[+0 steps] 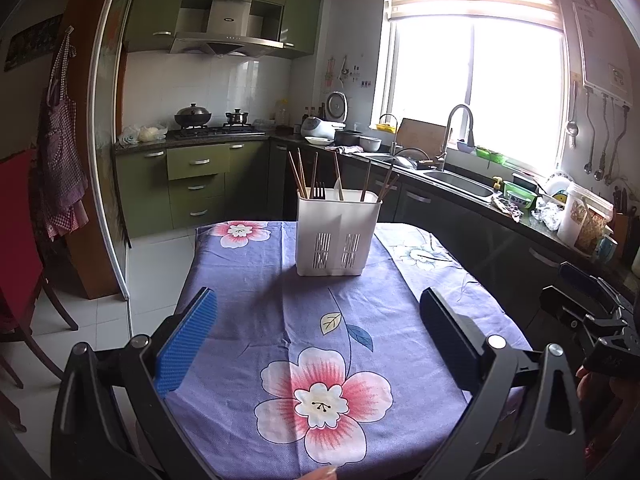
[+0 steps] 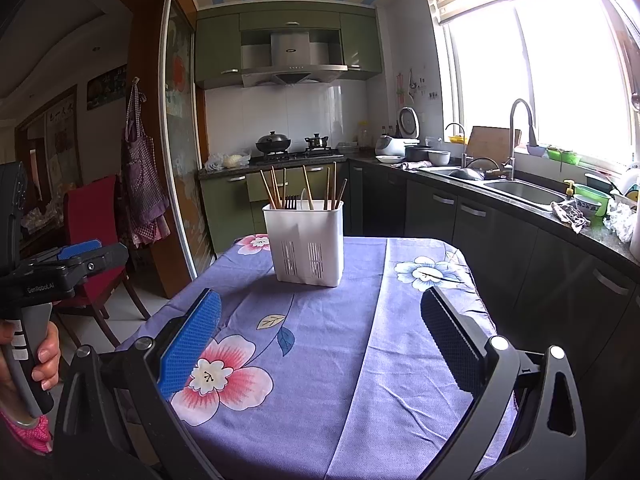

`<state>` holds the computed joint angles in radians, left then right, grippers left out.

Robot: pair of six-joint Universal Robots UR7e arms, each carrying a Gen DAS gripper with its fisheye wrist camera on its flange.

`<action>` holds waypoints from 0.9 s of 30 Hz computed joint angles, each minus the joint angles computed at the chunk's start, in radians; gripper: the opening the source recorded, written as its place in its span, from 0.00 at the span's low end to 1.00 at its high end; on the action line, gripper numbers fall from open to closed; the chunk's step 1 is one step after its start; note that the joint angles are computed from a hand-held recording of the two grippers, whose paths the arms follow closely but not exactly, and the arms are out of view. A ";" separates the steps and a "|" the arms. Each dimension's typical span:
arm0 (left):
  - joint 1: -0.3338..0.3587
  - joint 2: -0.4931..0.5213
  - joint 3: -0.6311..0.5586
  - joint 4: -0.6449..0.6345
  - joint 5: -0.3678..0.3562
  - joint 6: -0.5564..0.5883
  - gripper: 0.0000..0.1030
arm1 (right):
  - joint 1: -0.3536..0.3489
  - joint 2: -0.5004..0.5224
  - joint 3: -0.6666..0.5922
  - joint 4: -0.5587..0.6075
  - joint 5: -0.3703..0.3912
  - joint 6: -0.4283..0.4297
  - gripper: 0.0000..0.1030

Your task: Organize utensils

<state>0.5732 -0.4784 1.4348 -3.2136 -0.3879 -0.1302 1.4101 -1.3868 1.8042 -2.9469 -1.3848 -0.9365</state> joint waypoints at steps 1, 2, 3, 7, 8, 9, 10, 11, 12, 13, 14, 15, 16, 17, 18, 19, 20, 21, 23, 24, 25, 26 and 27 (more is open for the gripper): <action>0.000 0.001 -0.001 -0.001 0.001 0.002 0.93 | 0.000 0.000 0.000 0.000 0.000 0.000 0.96; 0.000 0.002 -0.003 0.000 0.006 0.004 0.93 | 0.000 0.000 0.000 0.001 0.001 0.001 0.96; -0.001 0.003 -0.003 -0.001 0.011 0.005 0.93 | 0.000 0.000 0.000 0.001 -0.001 0.001 0.96; -0.001 0.002 -0.002 -0.007 0.020 0.005 0.93 | 0.000 0.003 -0.001 0.001 -0.004 0.001 0.96; -0.001 0.002 -0.002 -0.007 0.022 0.004 0.93 | 0.000 0.004 0.000 0.000 -0.005 0.000 0.96; 0.000 0.000 0.000 -0.007 0.024 0.001 0.93 | 0.000 0.004 0.001 -0.001 -0.006 0.000 0.96; -0.001 -0.002 0.002 -0.004 0.027 -0.003 0.93 | 0.000 0.006 0.000 -0.001 -0.006 0.000 0.96; 0.000 -0.003 0.003 -0.001 0.028 -0.006 0.93 | 0.000 0.005 0.001 -0.001 -0.006 0.000 0.96; 0.000 -0.005 0.005 0.002 0.029 -0.009 0.93 | 0.001 0.006 0.001 -0.002 -0.008 0.000 0.96; 0.000 -0.006 0.006 0.006 0.031 -0.012 0.93 | 0.002 0.007 0.001 -0.002 -0.010 0.000 0.96; 0.001 -0.008 0.008 0.011 0.031 -0.016 0.93 | 0.002 0.007 0.002 -0.002 -0.010 0.000 0.96; 0.002 -0.010 0.009 0.021 0.030 -0.025 0.93 | 0.003 0.009 0.001 -0.001 -0.011 0.000 0.96; 0.002 -0.011 0.009 0.024 0.030 -0.028 0.93 | 0.003 0.010 -0.002 0.001 -0.012 0.000 0.96; 0.002 -0.011 0.010 0.025 0.032 -0.032 0.93 | 0.003 0.011 -0.002 0.001 -0.012 0.000 0.96; 0.002 -0.011 0.010 0.021 0.033 -0.033 0.93 | 0.004 0.011 -0.002 0.001 -0.012 0.001 0.96; 0.003 -0.011 0.009 0.016 0.032 -0.033 0.93 | 0.004 0.011 -0.001 0.002 -0.011 0.002 0.96; 0.004 -0.012 0.011 0.009 0.028 -0.034 0.93 | 0.004 0.011 -0.003 0.003 -0.013 0.001 0.96; 0.005 -0.013 0.012 -0.003 0.026 -0.028 0.93 | 0.004 0.011 -0.003 0.004 -0.014 0.001 0.96; 0.004 -0.011 0.014 -0.033 0.017 -0.001 0.93 | 0.004 0.012 -0.004 0.006 -0.013 0.002 0.96; 0.004 -0.012 0.016 -0.039 0.010 0.010 0.93 | 0.004 0.012 -0.004 0.007 -0.014 0.003 0.96; 0.004 -0.011 0.015 -0.038 0.009 0.017 0.93 | 0.005 0.013 -0.004 0.008 -0.016 0.004 0.96; 0.003 -0.009 0.012 -0.038 0.013 0.022 0.93 | 0.005 0.014 -0.005 0.009 -0.017 0.005 0.96; 0.003 -0.004 0.006 -0.046 0.021 0.033 0.93 | 0.005 0.014 -0.005 0.010 -0.017 0.006 0.96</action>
